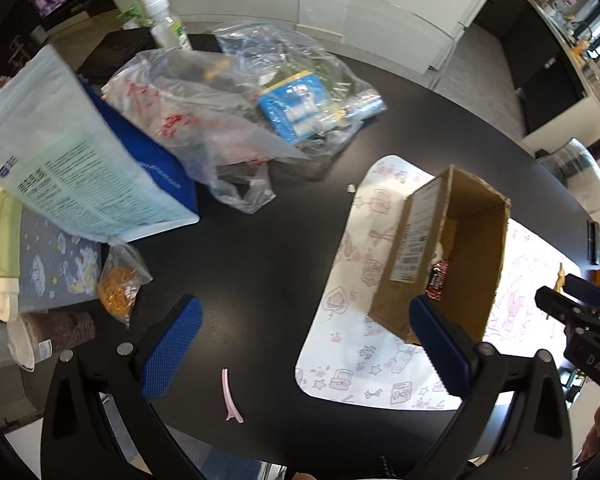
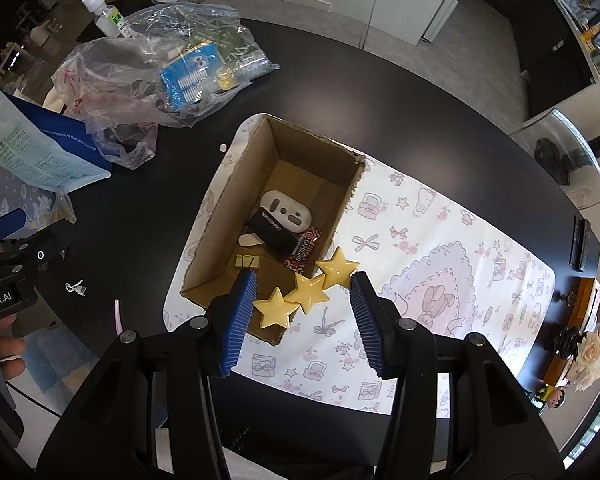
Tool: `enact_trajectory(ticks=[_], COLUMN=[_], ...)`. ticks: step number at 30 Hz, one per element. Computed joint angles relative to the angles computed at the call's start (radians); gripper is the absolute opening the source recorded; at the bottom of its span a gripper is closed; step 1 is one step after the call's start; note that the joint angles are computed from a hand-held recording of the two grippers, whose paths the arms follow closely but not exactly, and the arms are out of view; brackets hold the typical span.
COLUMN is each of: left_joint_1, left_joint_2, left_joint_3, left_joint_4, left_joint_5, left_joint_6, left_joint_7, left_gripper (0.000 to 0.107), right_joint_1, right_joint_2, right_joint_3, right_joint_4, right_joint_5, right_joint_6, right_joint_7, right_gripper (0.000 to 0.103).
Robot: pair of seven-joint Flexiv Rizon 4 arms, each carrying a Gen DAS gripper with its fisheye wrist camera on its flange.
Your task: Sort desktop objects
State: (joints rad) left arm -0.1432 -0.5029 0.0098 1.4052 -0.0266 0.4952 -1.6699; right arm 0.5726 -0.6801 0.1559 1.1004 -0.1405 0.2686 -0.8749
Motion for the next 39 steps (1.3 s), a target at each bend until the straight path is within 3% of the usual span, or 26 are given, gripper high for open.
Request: enact_trajectory(ticks=[11,27,28,30,31,39], left_joint_1=[0.018,0.03,0.03,0.029,0.028,0.022], left_joint_2=[0.041,0.046,0.046,0.045,0.044,0.047], left_joint_3=[0.013,0.006,0.006,0.006,0.006,0.005], left_joint_4=[0.048,0.065,0.065,0.064,0.064,0.066], left_joint_5=[0.008,-0.01,-0.012,-0.012,-0.011,-0.008], left_joint_6=[0.021,0.036,0.037,0.035,0.034,0.035], left_joint_7=[-0.035,-0.035,-0.035,-0.036,-0.037,-0.041], left_gripper=[0.103,0.103,0.103,0.103,0.103,0.103], right_joint_1=[0.026,0.041,0.039,0.041,0.045,0.052], right_joint_2=[-0.074,-0.097,-0.098,-0.104,-0.109,-0.106], right_joint_3=[0.0,-0.014,-0.011,-0.01,-0.013,-0.018], right_joint_4=[-0.117,-0.156,-0.156,-0.166,-0.173,-0.164], right_joint_5=[0.01,0.004,0.007,0.004,-0.005,-0.009], right_joint_6=[-0.03,-0.043,-0.041,-0.053,-0.064,-0.081], right_joint_7=[-0.056,-0.07,-0.074,-0.089,-0.1,-0.118], right_gripper=[0.051,0.052,0.057,0.083,0.103,0.103])
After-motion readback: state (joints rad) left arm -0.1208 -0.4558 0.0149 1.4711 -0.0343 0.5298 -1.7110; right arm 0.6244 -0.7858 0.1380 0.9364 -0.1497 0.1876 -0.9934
